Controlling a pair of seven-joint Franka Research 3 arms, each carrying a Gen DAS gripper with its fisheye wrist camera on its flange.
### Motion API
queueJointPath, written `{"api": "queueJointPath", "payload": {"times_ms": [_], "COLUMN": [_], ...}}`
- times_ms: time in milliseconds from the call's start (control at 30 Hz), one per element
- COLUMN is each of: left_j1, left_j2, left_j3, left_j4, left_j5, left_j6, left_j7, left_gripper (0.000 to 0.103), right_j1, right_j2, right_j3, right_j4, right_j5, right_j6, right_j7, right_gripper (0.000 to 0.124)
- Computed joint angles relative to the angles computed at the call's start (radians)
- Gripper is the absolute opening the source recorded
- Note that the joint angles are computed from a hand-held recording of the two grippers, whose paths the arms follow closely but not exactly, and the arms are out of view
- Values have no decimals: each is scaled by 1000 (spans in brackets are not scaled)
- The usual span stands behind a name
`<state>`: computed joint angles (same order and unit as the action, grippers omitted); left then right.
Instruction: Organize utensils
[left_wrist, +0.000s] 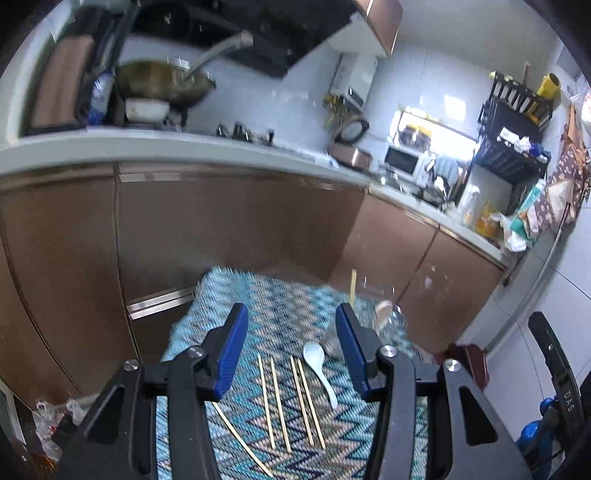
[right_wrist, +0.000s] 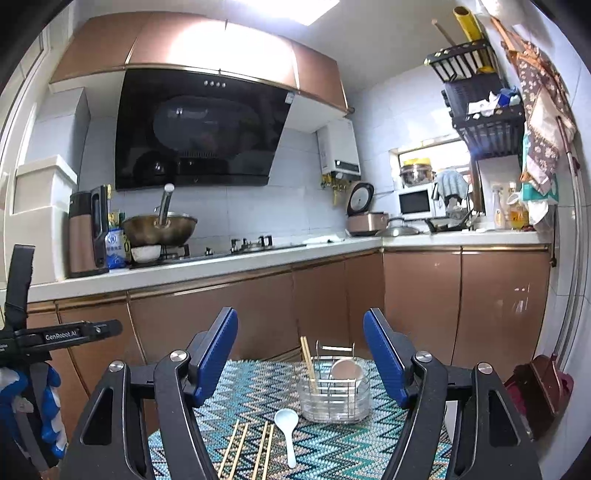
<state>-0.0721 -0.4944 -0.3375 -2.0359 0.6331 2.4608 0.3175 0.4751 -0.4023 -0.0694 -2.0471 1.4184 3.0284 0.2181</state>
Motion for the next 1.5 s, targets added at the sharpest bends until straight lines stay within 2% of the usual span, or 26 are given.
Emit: {"api": "queueJointPath", "payload": {"times_ms": [167, 300, 467, 567, 600, 733, 833, 1100, 1333, 1500], "left_j1": [-49, -89, -119, -130, -129, -110, -85, -33, -2, 3], "left_j2": [83, 160, 261, 336, 362, 452, 521, 647, 718, 760], "left_j3": [58, 104, 146, 170, 175, 181, 178, 160, 144, 140], "left_j4": [8, 16, 52, 84, 101, 162, 218, 343, 409, 452], "left_j5": [-108, -215, -364, -482, -520, -651, -709, -782, -842, -843], "left_j6": [24, 52, 52, 37, 27, -13, -55, -152, -201, -234], "left_j7": [81, 175, 314, 418, 450, 550, 588, 660, 709, 699], "left_gripper": [47, 46, 39, 37, 36, 33, 31, 28, 25, 22], "right_j1": [-32, -58, -109, -147, -163, -208, -230, -228, -203, -185], "right_j2": [47, 95, 175, 240, 272, 401, 503, 717, 875, 948], "right_j3": [7, 10, 27, 40, 45, 70, 101, 156, 169, 170], "right_j4": [-3, 7, 37, 83, 111, 234, 334, 575, 776, 877], "right_j5": [-104, -193, -327, -425, -470, -574, -638, -834, -964, -1028], "right_j6": [-48, -114, -235, -354, -411, -620, -725, -857, -947, -993], "right_j7": [108, 196, 320, 424, 468, 564, 636, 782, 879, 913], "right_gripper": [64, 56, 47, 38, 31, 17, 14, 14, 14, 14]}}
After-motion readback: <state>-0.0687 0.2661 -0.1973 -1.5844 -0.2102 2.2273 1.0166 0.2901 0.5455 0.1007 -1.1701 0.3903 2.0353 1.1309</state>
